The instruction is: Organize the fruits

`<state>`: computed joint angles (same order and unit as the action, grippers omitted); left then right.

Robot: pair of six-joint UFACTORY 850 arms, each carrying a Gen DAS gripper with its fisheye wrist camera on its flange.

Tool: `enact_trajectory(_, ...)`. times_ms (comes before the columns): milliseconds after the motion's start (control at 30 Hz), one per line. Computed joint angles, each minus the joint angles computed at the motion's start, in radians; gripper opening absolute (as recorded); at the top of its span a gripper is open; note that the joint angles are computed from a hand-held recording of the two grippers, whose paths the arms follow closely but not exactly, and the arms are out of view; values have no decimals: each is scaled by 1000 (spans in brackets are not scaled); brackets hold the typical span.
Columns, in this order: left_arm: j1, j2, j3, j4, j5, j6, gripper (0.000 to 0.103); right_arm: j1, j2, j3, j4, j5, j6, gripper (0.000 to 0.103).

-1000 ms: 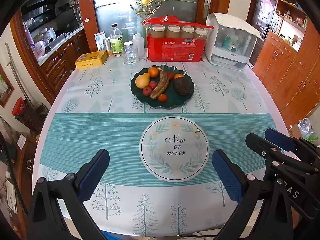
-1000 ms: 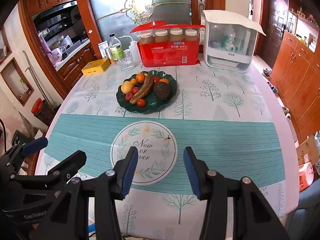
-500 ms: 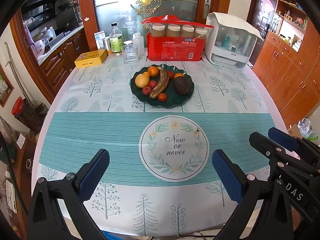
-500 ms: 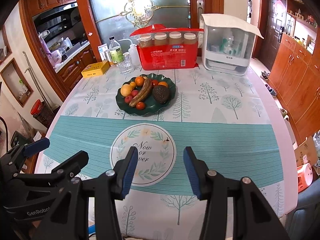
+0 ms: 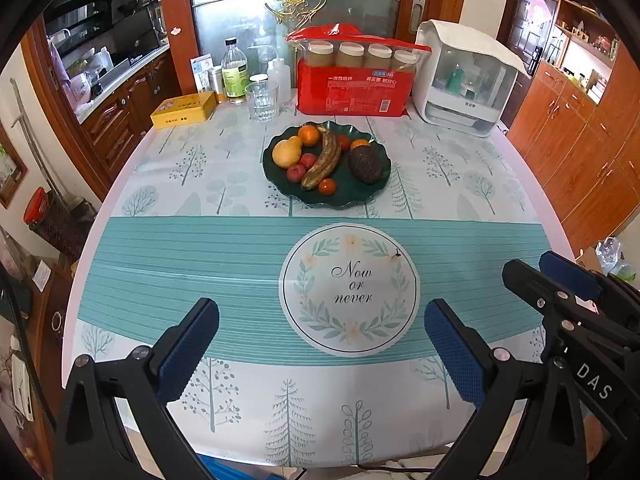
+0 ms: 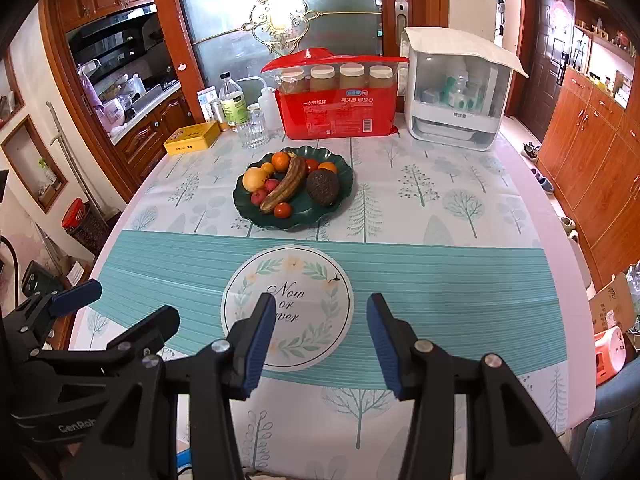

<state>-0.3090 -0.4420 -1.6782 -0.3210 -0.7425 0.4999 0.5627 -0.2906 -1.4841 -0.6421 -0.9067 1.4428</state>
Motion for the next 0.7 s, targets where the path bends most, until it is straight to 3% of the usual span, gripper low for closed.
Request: enact_trajectory(700,9,0,2,8,-11,-5,102,1,-1,0,1,1,1,48)
